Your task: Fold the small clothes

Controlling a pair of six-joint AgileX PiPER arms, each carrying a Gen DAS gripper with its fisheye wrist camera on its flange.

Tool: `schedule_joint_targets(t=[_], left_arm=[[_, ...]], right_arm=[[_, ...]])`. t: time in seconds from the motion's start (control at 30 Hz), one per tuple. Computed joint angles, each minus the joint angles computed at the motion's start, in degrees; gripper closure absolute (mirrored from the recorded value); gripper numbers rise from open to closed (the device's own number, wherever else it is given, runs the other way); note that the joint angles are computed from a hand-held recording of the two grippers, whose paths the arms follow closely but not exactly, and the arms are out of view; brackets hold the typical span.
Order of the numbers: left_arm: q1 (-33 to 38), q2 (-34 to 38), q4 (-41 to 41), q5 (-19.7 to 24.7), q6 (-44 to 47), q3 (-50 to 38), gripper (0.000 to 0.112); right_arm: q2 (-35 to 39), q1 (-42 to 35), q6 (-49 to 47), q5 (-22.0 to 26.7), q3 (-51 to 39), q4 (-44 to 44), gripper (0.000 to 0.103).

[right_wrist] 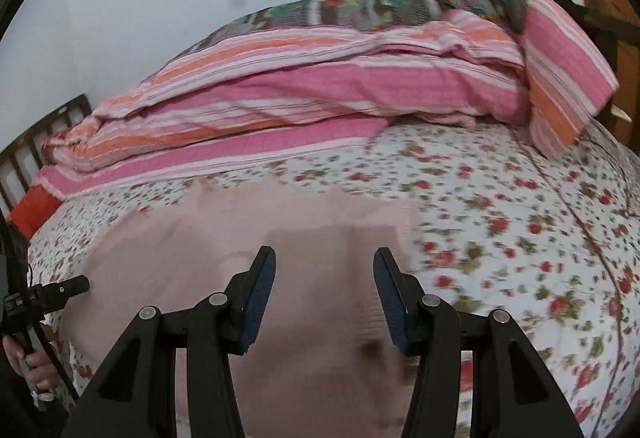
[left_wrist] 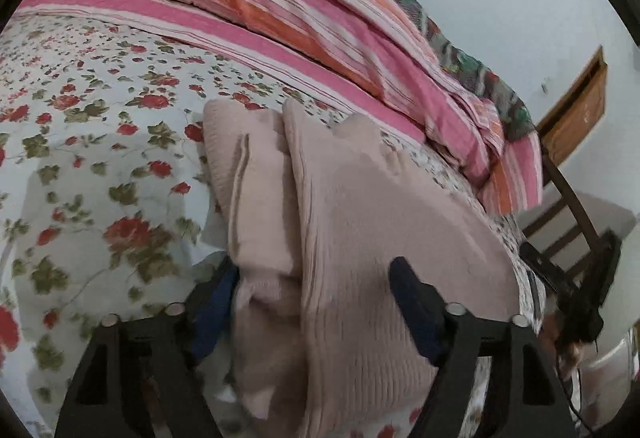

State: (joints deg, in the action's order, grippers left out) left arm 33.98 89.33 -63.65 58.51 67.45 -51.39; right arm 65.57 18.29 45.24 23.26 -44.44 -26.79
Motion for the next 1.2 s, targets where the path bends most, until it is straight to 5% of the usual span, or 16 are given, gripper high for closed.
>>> schedule_joint_targets(t=[0.07,0.17,0.3,0.4,0.57,0.7,0.83,0.9,1.0,1.1,1.2], left_arm=[[-2.5,-1.0,0.1,-3.8,-1.2,0.8,0.059],[-2.7,-1.5,0.5,-3.0,-4.4,0.4,0.085],[-5.5,-7.8,2.7,-6.4,-10.7,0.5,0.087],[-10.8,-12.1,10.4,-8.2,-24.7,-3.7,0.087],[-24.9,-16.9,29.6,-11.6,-51.5,-12.3,0.09],[-43.3,-17.3,52.5,-14.2,-74.4,-18.1,0.091],[-63.1,-10.7,74.4,-11.7,-97.2,-25.0,0.091],[-69.7,-6.4,80.3,-10.8,-103.2,-27.4,0.091],[-76.0,0.6,82.5,-9.6,-106.9,-30.7,0.092],[-80.0,6.8,82.6,-7.5,-106.9,-33.9,0.087],[-80.1,6.2,77.1,-12.6,-101.3,-31.9,0.056]], right_arm=[[-1.7,-5.0,-9.7,-1.9,1.6,9.4,0.053],[-3.7,-12.8,-26.8,-3.0,3.8,26.5,0.053],[-4.8,-18.0,-35.9,-2.6,5.6,32.7,0.053],[-5.3,-20.2,-35.4,-1.8,6.1,31.0,0.053],[-8.8,-32.3,-59.6,1.8,6.9,54.0,0.053],[-8.8,-39.3,-65.7,3.7,6.8,59.7,0.053],[-7.9,-52.4,-83.4,12.4,6.5,76.1,0.053],[-8.2,-54.8,-85.0,12.4,6.6,77.2,0.053],[-9.0,-54.8,-83.2,8.1,7.1,74.6,0.053],[-7.9,-57.7,-87.3,10.7,6.9,77.8,0.053],[-8.1,-60.1,-91.5,12.9,7.2,80.2,0.053]])
